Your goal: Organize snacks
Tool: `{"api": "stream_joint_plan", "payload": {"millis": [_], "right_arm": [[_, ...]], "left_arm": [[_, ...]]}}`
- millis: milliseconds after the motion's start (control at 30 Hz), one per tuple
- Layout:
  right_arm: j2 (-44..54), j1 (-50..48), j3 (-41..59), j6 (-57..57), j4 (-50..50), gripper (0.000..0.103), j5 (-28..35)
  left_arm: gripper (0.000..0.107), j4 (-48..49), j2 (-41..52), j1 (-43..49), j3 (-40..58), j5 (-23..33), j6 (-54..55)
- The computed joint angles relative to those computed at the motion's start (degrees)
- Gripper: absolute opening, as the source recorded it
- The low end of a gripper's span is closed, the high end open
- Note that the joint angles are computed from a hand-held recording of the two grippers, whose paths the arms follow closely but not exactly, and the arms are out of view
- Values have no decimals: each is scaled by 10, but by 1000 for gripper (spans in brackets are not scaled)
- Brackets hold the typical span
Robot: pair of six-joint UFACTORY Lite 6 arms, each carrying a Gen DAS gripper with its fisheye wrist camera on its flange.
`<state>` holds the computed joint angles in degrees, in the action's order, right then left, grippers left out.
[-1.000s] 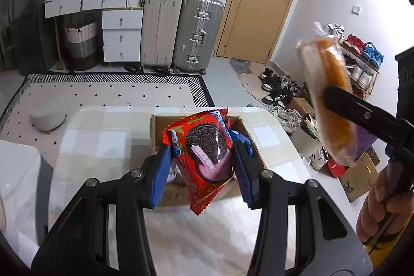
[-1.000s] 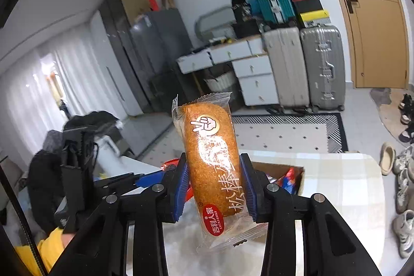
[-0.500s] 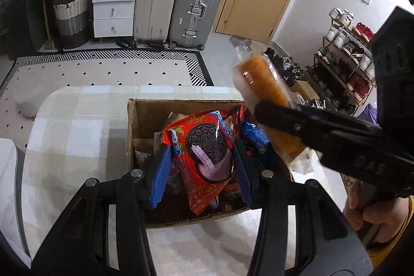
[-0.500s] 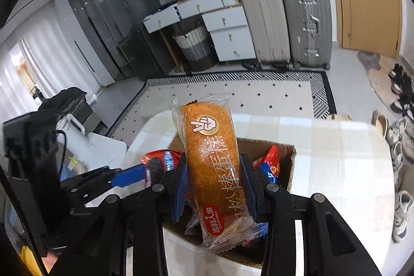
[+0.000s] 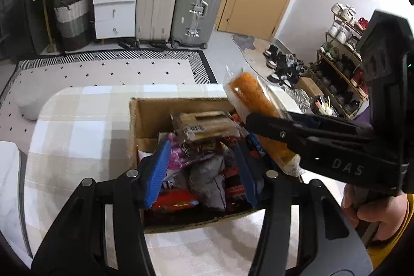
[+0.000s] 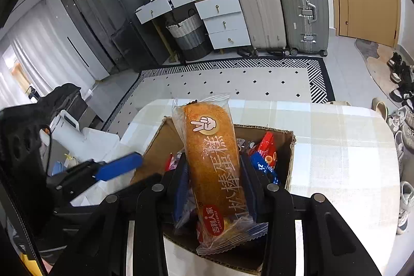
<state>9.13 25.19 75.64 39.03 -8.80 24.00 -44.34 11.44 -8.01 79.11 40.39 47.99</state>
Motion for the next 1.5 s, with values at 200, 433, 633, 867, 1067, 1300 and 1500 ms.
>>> {"api": "stream_joint_plan", "payload": {"millis": [200,433,633,867,1067,1300,1500], "right_arm": [[6,10,13,1,-2,38,0],[8,32,23,33,-34,38,11],[8,40,26,12,-5,38,16],[-39,67,-6,73,-61,38,25],[-110,118,-22,178,-158,38,68],[-197,248,-18,337,-321,38,180],[-226,447,24,462,-465,48,356]], "left_arm": [[53,-9,-28,25,-9,16,2],[54,-7,-67,50,-28,33,6],[55,6,-113,56,-52,40,-5],[72,31,-175,68,-75,43,-27],[78,43,-246,100,-88,78,-38],[81,45,-359,166,-79,163,-42],[84,-35,-435,349,-33,331,29]]}}
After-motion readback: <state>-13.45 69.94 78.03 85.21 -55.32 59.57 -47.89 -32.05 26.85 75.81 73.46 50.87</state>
